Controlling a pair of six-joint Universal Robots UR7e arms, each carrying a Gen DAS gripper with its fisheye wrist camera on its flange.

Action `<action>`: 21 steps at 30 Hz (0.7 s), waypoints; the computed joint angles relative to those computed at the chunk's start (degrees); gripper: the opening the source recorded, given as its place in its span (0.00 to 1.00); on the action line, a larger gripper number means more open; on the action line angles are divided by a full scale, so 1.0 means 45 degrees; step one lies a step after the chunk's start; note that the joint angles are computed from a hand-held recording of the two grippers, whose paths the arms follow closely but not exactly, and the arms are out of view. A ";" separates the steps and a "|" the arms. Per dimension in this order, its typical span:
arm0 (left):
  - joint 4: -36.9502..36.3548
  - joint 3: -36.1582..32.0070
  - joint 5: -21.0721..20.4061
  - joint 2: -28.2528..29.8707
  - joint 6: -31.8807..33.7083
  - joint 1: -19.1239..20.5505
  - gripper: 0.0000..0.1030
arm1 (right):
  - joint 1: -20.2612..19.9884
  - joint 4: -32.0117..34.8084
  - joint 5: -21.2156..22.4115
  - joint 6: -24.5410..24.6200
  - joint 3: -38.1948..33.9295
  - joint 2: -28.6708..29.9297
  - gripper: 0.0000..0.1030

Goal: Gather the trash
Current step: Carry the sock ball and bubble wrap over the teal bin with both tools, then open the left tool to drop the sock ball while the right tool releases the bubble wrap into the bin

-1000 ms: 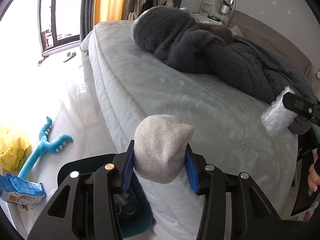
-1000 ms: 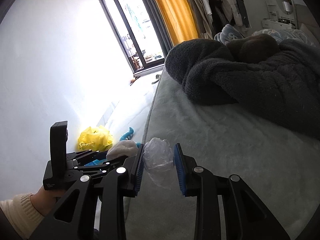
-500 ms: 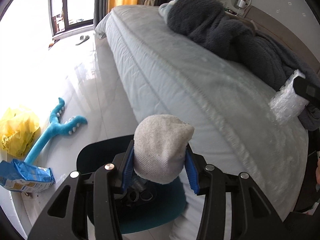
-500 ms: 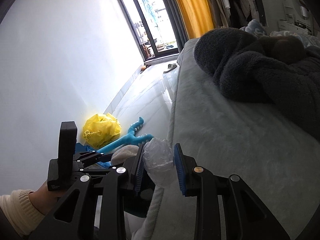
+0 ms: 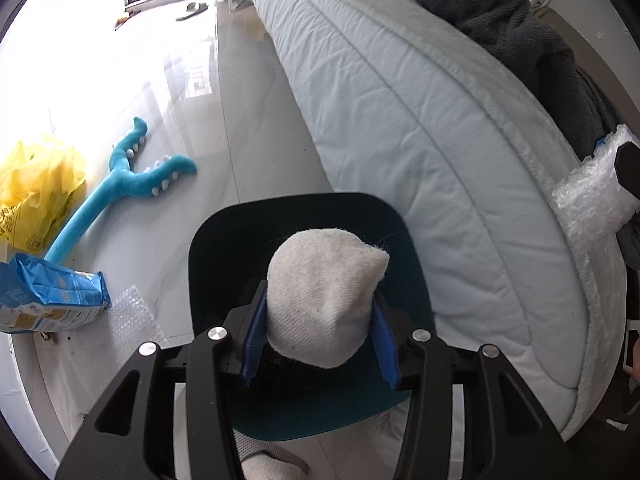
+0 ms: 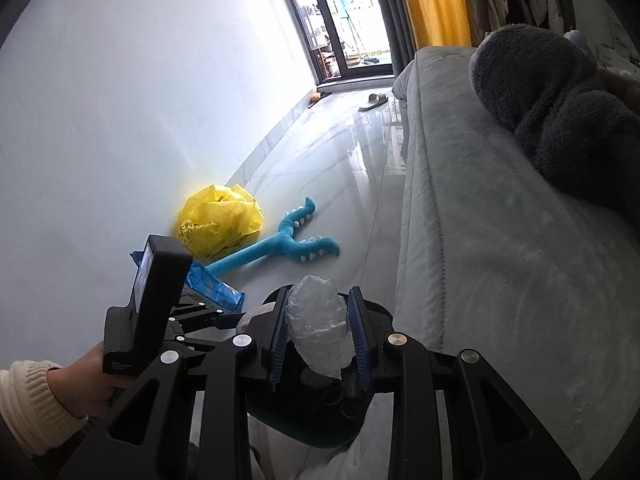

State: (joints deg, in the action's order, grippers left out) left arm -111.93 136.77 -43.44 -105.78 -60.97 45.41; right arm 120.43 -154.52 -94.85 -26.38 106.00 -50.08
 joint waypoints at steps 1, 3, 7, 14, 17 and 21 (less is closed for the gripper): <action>-0.0004 0.0027 -0.0093 -0.0064 0.0034 0.0060 0.50 | 0.0021 0.0040 -0.0024 0.0023 -0.0024 0.0047 0.29; 0.0049 0.0047 -0.0228 -0.0252 0.0075 0.0175 0.55 | 0.0101 0.0131 -0.0083 0.0111 -0.0136 0.0244 0.29; 0.0221 0.0129 -0.0117 -0.0724 0.0153 0.0170 0.72 | 0.0242 0.0298 -0.0331 0.0087 -0.0324 0.0687 0.29; 0.1750 0.0052 0.0879 -0.1740 -0.0885 -0.0230 0.84 | 0.0386 0.0561 -0.0879 0.0216 -0.0477 0.1321 0.29; 0.2689 -0.0057 0.1565 -0.2109 -0.1403 -0.0673 0.85 | 0.0441 0.0686 -0.1053 0.0336 -0.0551 0.1608 0.29; 0.3820 -0.0199 0.2514 -0.2520 -0.2009 -0.1403 0.90 | 0.0499 0.0922 -0.1311 0.0522 -0.0651 0.1954 0.29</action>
State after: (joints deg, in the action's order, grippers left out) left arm -94.74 135.88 -32.13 -117.11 -70.01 39.10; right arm 122.68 -150.37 -100.75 -24.03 103.07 -41.28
